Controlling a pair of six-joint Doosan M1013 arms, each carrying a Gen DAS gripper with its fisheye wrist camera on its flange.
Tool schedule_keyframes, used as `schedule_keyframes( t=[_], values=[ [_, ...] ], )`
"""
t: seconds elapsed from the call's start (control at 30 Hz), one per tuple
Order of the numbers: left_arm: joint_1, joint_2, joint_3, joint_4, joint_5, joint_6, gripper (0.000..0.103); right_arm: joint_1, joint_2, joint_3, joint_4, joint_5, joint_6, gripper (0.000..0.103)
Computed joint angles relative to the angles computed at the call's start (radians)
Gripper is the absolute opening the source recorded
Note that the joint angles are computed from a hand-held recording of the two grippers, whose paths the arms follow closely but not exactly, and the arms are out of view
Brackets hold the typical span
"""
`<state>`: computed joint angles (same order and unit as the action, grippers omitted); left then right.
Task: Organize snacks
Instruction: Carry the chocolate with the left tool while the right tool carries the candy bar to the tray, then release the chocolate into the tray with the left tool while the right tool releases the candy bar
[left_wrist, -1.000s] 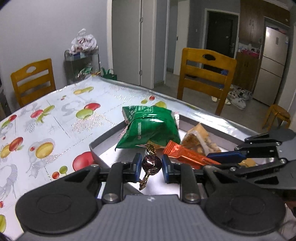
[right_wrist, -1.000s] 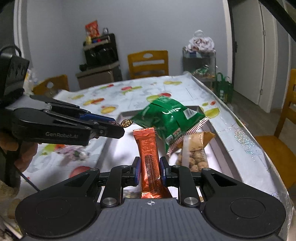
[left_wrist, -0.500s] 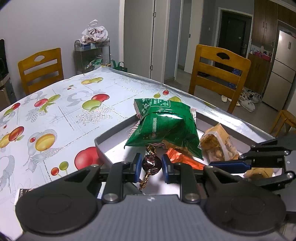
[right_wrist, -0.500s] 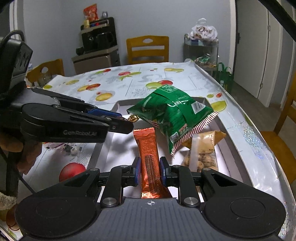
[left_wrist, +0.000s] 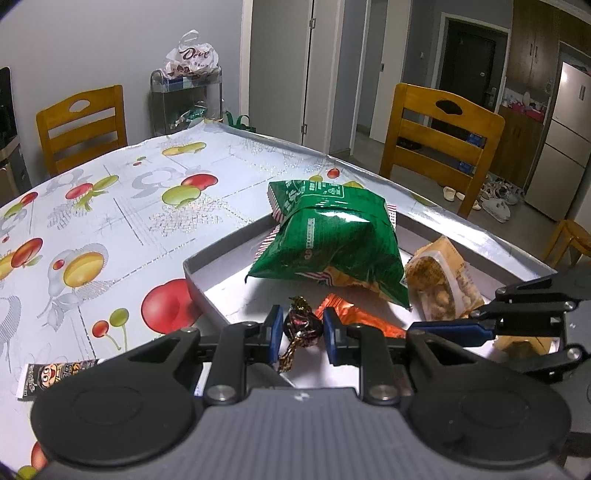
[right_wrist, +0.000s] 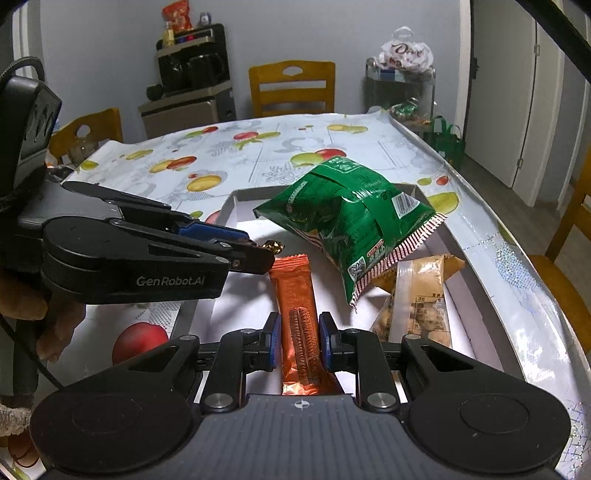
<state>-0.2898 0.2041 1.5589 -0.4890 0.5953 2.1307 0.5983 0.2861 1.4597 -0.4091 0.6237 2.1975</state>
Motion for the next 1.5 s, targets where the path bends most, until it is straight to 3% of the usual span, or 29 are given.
schedule_keyframes(
  t=[1.5],
  values=[
    [0.013, -0.014, 0.019, -0.107, -0.005, 0.084, 0.021, 0.003, -0.015, 0.018, -0.079, -0.011, 0.110, 0.024]
  ],
)
